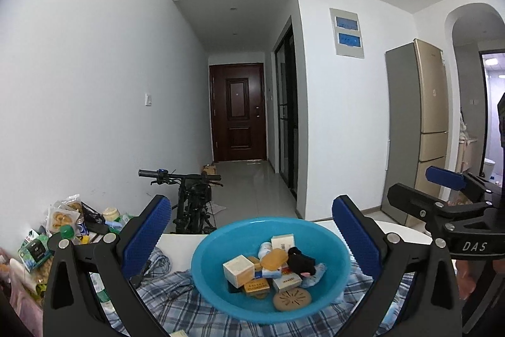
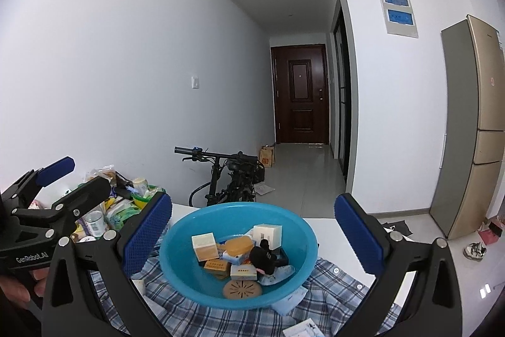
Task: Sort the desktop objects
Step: 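Raise both tools out of the basin and pull back from it, then move both tools toward the loose boxes lying on the plaid shirt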
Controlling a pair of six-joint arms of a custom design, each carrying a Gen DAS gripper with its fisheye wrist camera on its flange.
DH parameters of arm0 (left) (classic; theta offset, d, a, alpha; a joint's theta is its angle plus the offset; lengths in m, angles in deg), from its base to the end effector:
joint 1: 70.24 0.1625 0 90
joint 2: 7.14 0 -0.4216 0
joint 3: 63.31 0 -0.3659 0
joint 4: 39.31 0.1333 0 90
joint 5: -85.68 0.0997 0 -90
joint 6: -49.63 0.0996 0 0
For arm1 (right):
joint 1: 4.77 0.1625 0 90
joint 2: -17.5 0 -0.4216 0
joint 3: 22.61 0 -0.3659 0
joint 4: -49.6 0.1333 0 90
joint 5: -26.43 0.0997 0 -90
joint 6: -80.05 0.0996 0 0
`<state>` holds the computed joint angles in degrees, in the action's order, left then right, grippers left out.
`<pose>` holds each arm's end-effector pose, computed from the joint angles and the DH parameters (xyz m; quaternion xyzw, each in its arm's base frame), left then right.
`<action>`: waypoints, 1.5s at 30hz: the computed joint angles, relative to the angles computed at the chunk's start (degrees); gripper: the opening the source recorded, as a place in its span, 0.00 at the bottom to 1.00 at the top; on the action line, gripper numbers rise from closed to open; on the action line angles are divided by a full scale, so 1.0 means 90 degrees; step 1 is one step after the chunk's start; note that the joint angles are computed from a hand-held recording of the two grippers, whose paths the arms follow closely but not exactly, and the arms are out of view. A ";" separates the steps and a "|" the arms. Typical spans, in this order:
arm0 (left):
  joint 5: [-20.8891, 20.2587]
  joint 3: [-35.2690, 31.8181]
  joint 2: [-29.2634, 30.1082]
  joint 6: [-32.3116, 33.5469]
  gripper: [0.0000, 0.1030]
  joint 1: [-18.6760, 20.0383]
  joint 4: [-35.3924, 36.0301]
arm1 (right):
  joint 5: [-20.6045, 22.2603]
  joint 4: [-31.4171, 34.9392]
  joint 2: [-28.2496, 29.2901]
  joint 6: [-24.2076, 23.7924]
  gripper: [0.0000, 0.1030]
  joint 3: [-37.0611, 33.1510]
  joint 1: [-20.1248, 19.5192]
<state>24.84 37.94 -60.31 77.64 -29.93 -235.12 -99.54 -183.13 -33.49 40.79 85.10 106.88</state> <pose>-0.3582 -0.5423 0.2656 0.4370 0.7363 -0.5003 0.1287 0.2737 -0.4869 0.2781 0.1710 -0.7063 0.6065 0.3224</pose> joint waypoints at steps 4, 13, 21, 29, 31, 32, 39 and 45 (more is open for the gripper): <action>0.0083 0.0192 -0.0153 0.0017 1.00 -0.0088 -0.0067 | -0.0052 -0.0203 -0.0052 -0.0030 1.00 0.0139 0.0107; 0.0034 0.0399 -0.0248 -0.0137 1.00 -0.0028 0.0053 | -0.0059 -0.0482 -0.0009 -0.0084 1.00 0.0275 0.0097; -0.0249 0.0809 -0.0146 -0.0079 1.00 0.0204 -0.0148 | -0.0105 -0.0565 0.0134 0.0357 1.00 0.0596 -0.0197; -0.0181 0.1197 0.0105 -0.0142 1.00 0.0396 -0.0657 | 0.0063 -0.1253 0.0347 0.0398 1.00 0.1097 -0.0532; -0.0201 0.1274 0.0121 -0.0252 1.00 0.0450 -0.0610 | 0.0056 -0.1368 0.0420 0.0415 1.00 0.1193 -0.0595; -0.0212 0.1318 0.0124 -0.0299 1.00 0.0484 -0.0584 | 0.0043 -0.1395 0.0453 0.0428 1.00 0.1240 -0.0624; -0.0280 0.1556 0.0132 -0.0617 1.00 0.0672 -0.0415 | 0.0030 -0.1418 0.0611 0.0622 1.00 0.1500 -0.0817; -0.0183 0.1771 0.0203 -0.0759 1.00 0.0768 -0.0435 | 0.0111 -0.1567 0.0760 0.0691 1.00 0.1673 -0.0947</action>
